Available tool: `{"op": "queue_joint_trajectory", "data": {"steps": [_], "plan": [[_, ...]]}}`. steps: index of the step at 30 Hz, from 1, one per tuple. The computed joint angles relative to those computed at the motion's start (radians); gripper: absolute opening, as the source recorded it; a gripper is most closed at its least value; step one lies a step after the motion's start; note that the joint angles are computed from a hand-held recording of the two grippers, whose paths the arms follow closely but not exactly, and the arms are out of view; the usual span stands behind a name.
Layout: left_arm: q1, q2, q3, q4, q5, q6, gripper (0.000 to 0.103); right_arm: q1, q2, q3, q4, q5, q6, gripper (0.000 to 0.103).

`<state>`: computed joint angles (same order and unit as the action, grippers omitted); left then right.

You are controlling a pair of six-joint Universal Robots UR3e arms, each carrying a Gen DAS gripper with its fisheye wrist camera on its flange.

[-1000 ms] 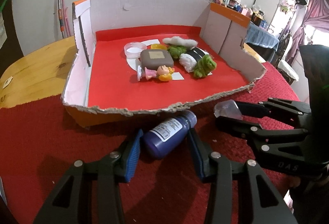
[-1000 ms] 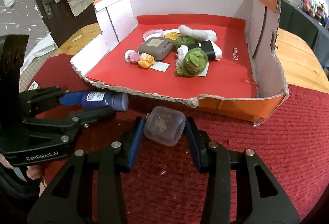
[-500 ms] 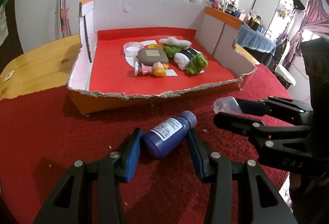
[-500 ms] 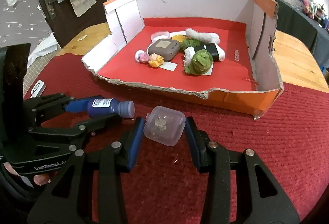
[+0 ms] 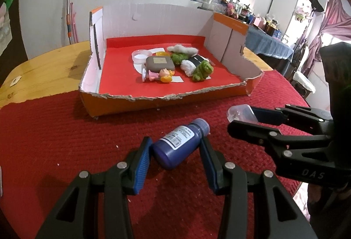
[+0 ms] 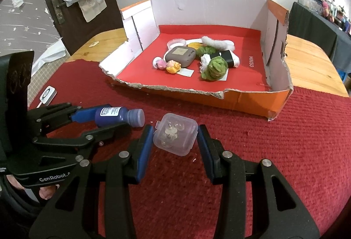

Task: Organize objects
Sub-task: 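Carry blue bottle and clear plastic box with both tools into the box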

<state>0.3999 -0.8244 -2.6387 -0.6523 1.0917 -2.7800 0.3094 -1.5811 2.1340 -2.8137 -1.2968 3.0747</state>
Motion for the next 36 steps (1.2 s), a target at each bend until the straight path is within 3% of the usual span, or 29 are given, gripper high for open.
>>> {"op": "queue_joint_trajectory", "data": {"steps": [22, 31, 36], "plan": [[0.113, 0.339, 0.022, -0.353, -0.070, 0.080, 0.047, 0.006, -0.110, 0.079, -0.014, 0.006, 0.010, 0.039], [0.134, 0.321, 0.069, -0.363, -0.104, 0.089, 0.047, 0.000, -0.117, 0.044, 0.009, 0.009, 0.009, 0.039], [0.089, 0.209, 0.101, -0.247, -0.085, 0.048, 0.047, -0.006, -0.122, 0.014, 0.028, 0.013, 0.004, 0.039]]}}
